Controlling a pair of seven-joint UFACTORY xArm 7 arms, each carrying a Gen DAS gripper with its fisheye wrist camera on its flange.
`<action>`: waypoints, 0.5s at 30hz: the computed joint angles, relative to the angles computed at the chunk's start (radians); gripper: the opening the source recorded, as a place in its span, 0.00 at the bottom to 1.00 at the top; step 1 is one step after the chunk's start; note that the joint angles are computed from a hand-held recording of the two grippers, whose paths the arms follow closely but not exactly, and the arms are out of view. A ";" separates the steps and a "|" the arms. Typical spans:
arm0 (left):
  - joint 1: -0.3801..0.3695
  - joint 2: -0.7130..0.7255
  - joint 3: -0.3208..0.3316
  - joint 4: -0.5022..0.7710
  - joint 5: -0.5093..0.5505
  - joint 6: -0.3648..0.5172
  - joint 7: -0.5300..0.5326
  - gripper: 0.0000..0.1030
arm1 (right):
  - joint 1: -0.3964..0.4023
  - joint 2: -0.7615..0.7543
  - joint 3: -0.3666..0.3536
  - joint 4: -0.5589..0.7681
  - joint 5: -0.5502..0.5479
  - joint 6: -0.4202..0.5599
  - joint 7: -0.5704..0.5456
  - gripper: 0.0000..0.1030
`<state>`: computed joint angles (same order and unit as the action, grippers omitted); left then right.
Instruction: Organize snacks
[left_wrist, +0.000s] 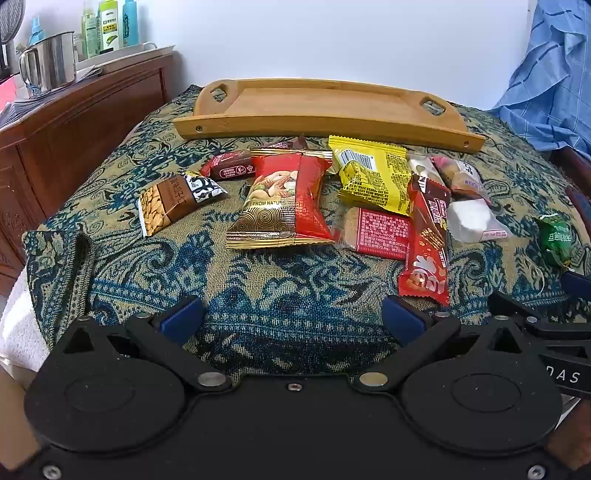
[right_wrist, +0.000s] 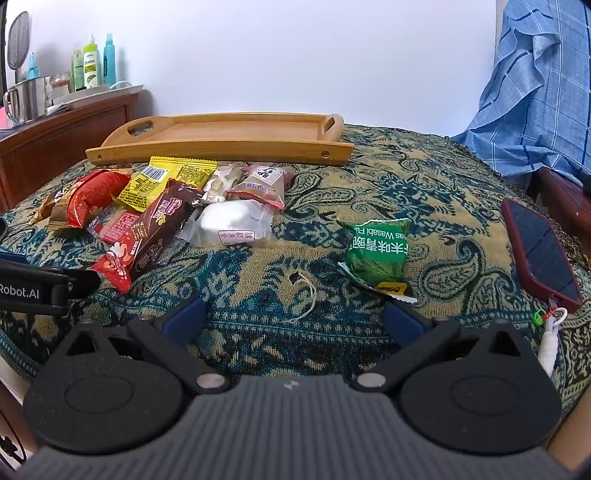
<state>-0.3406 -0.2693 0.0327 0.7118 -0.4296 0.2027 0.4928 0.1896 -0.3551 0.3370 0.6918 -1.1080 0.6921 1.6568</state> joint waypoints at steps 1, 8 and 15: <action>0.000 0.000 0.000 0.000 0.000 0.000 0.000 1.00 | 0.001 -0.001 -0.001 0.000 0.002 0.000 -0.001 1.00; 0.000 0.000 0.000 0.000 -0.002 -0.002 0.002 1.00 | 0.006 -0.003 0.000 -0.002 0.011 0.006 -0.005 1.00; 0.000 0.000 -0.001 0.000 -0.003 -0.001 0.003 1.00 | 0.004 0.008 -0.003 0.008 0.017 0.010 -0.011 1.00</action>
<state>-0.3402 -0.2691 0.0319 0.7116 -0.4323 0.2013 0.4954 0.1939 -0.3474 0.3342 0.6994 -1.0911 0.7020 1.6461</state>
